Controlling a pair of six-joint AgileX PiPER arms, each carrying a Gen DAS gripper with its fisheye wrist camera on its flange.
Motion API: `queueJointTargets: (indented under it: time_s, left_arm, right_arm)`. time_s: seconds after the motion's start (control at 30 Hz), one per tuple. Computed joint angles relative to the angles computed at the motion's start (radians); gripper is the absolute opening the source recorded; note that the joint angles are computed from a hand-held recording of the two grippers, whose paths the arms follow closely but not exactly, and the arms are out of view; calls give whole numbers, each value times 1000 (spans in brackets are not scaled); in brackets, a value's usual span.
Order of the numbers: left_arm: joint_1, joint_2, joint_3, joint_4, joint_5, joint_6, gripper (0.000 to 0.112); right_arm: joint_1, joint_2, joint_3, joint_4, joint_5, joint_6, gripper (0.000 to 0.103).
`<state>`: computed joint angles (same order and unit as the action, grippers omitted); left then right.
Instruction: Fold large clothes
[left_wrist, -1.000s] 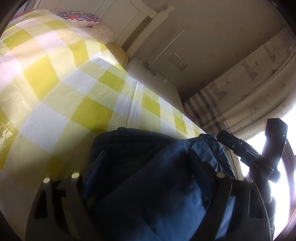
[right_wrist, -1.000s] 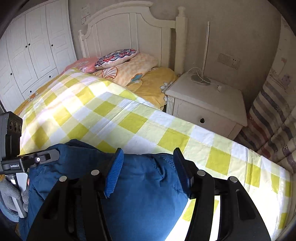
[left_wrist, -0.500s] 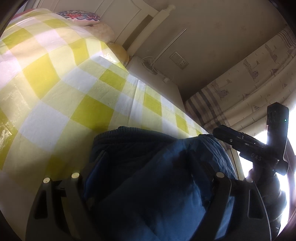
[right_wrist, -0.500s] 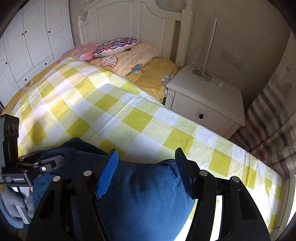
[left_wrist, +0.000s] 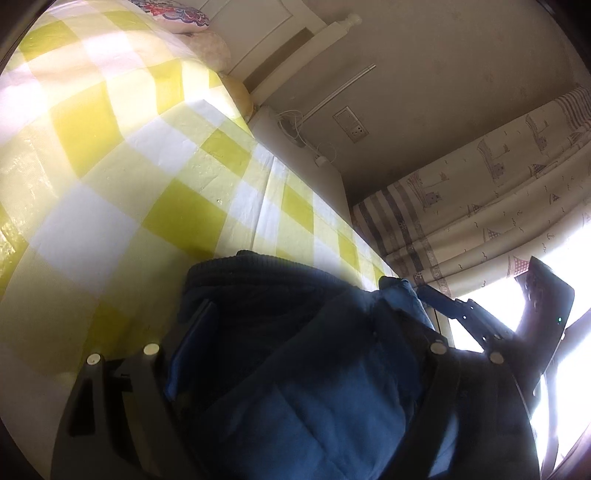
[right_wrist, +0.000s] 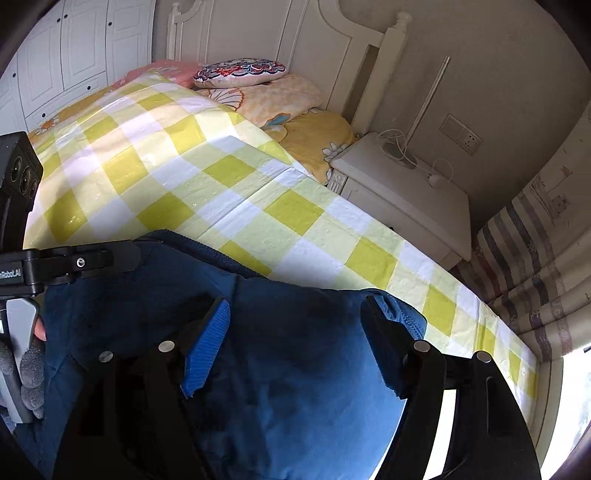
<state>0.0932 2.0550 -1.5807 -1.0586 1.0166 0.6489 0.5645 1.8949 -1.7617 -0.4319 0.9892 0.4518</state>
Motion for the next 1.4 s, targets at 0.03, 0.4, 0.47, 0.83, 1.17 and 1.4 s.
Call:
queueJointTargets:
  time_s: [0.03,0.4,0.47,0.83,1.17,1.4]
  left_arm:
    - [-2,-24,-4,49,-10,-52,84]
    - [-68,-519,221,149,-116,94,101]
    - [-110,-496,229,193,-107,60,101]
    - [-41,-354,439,-104,-171,354,100]
    - [26,-442,459,-66,-139,234,100]
    - [145,-694,659,-23,-49,323,101]
  right_arm:
    - [-8,-71,60,47,-37,5,78]
    - [349,-564,530,-170,-115,402,95]
    - [431,-549,587,-245,-89,504,95]
    - [518,-471,828,-501,-177,897,99]
    - [594,-562,876,-528,-107,1003,99]
    - [784,-673,950,-590,55,1197,99]
